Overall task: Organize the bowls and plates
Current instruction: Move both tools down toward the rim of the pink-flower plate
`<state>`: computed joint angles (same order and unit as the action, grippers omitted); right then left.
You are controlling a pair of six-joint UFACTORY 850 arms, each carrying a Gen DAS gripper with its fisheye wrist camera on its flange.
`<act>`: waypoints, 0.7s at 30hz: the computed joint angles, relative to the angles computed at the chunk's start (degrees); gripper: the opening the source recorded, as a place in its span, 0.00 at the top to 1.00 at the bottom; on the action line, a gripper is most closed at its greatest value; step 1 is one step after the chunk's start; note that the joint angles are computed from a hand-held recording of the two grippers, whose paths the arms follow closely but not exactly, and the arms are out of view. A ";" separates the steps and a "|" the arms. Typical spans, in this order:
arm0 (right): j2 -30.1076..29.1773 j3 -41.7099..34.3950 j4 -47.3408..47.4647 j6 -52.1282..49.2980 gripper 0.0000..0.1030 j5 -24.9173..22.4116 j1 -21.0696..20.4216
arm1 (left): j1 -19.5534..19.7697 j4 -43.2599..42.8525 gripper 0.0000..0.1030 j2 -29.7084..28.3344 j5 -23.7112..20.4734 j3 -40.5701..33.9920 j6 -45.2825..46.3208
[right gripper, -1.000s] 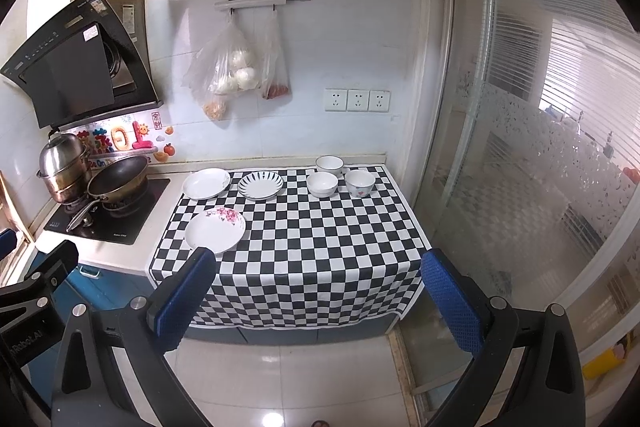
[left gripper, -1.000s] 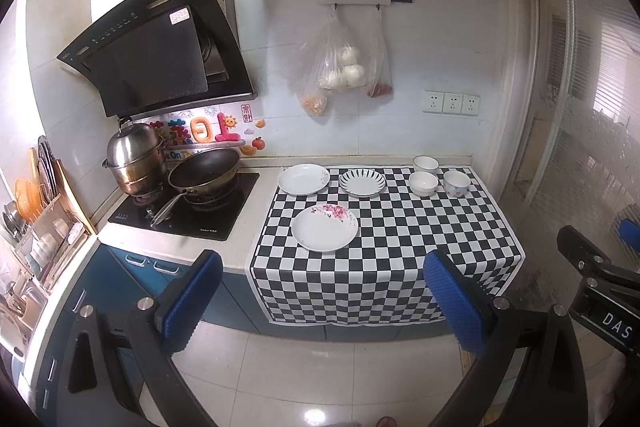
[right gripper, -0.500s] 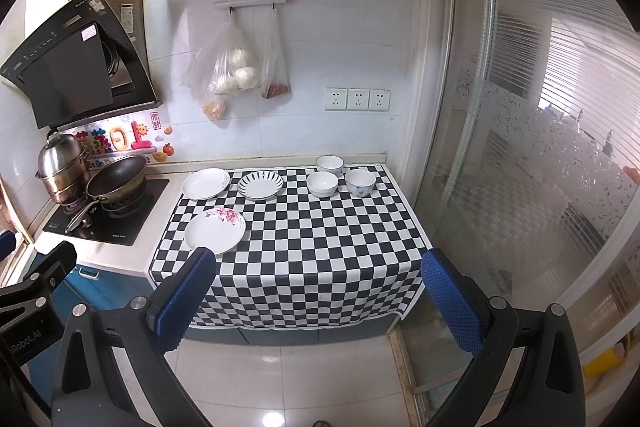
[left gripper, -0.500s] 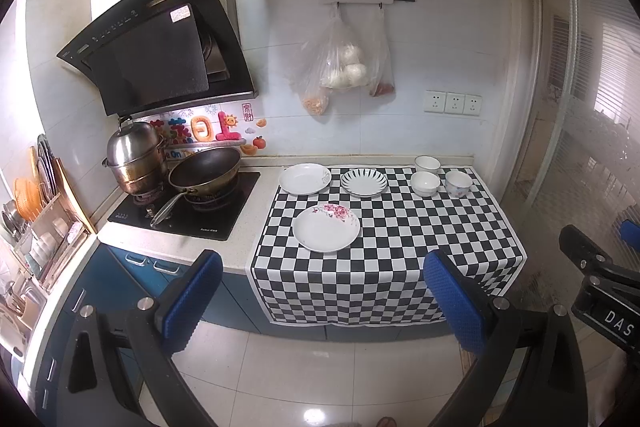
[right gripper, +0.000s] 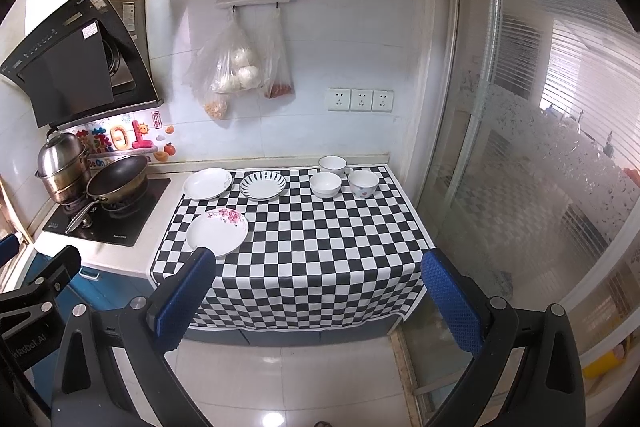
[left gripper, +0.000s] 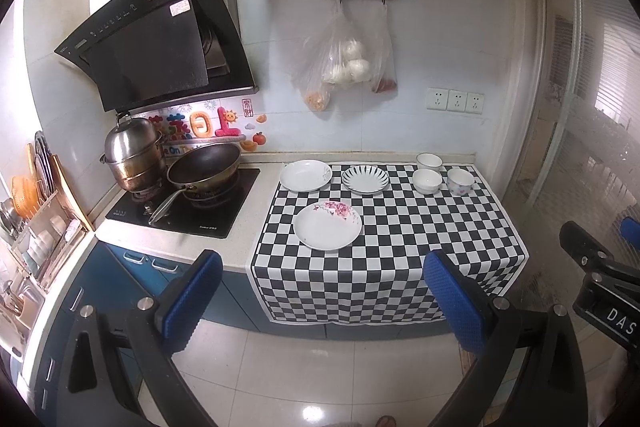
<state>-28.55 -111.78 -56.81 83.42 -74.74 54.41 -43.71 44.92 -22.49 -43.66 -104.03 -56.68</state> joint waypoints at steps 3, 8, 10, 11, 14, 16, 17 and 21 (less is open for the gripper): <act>-0.26 0.85 -0.94 1.86 0.00 2.90 -0.53 | 0.85 1.33 0.00 -0.33 1.33 0.64 -1.18; -4.44 -3.06 -0.60 1.11 0.00 4.54 -2.04 | 2.96 5.73 0.00 -2.59 2.62 -0.09 -4.06; -6.67 -5.54 0.28 0.68 0.00 5.17 -2.85 | 3.95 6.79 0.00 -3.95 2.89 -0.86 -4.60; -7.81 -6.80 0.48 0.32 0.00 5.62 -3.24 | 4.58 6.26 0.00 -4.86 3.03 -1.64 -3.96; -11.35 -10.81 1.32 -0.90 0.00 6.15 -4.57 | 6.13 4.60 0.00 -7.70 3.12 -4.26 -1.89; -13.72 -13.69 2.29 -2.07 0.00 6.35 -5.61 | 7.10 2.72 0.00 -9.93 2.85 -6.69 0.08; -14.97 -15.21 2.72 -2.68 0.00 6.44 -6.18 | 7.65 0.87 0.00 -11.47 2.35 -8.64 2.07; -21.62 -24.51 5.69 -7.05 0.00 5.88 -9.03 | 9.20 -3.78 0.00 -17.46 0.69 -16.40 7.95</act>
